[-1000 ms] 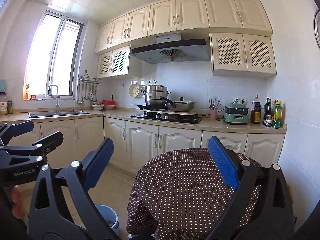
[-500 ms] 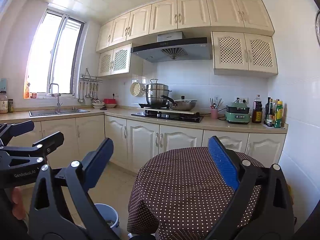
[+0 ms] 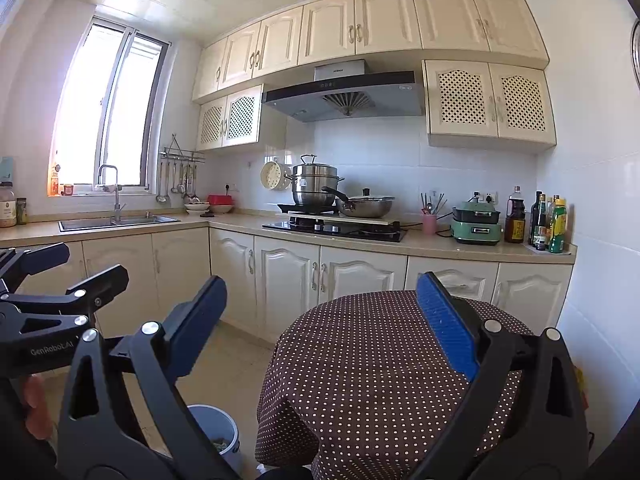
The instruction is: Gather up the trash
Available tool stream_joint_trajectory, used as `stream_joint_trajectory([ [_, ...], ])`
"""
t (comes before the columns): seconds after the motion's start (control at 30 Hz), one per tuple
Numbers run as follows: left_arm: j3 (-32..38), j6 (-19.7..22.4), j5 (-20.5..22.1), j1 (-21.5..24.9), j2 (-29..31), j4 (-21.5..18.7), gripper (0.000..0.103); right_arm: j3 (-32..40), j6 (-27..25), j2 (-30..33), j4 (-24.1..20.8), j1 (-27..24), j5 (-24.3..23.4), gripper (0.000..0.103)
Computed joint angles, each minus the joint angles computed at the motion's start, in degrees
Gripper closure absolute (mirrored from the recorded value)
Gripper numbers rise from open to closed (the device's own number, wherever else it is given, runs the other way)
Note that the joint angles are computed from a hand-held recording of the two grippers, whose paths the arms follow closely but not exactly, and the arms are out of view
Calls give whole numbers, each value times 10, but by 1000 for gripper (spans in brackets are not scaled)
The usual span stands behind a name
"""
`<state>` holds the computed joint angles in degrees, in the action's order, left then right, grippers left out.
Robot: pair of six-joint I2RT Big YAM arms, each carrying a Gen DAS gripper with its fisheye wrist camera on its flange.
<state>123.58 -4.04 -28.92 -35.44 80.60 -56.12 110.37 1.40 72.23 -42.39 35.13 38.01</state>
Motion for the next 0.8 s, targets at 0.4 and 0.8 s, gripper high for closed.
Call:
stream_joint_trajectory([
  [0.4,-6,-4,8,6,-1,0,8,-5,1,-1,0,7,9,9],
  [0.8,-12,-6,7,5,-2,1,8,-13,2,-3,2,5,5,9],
])
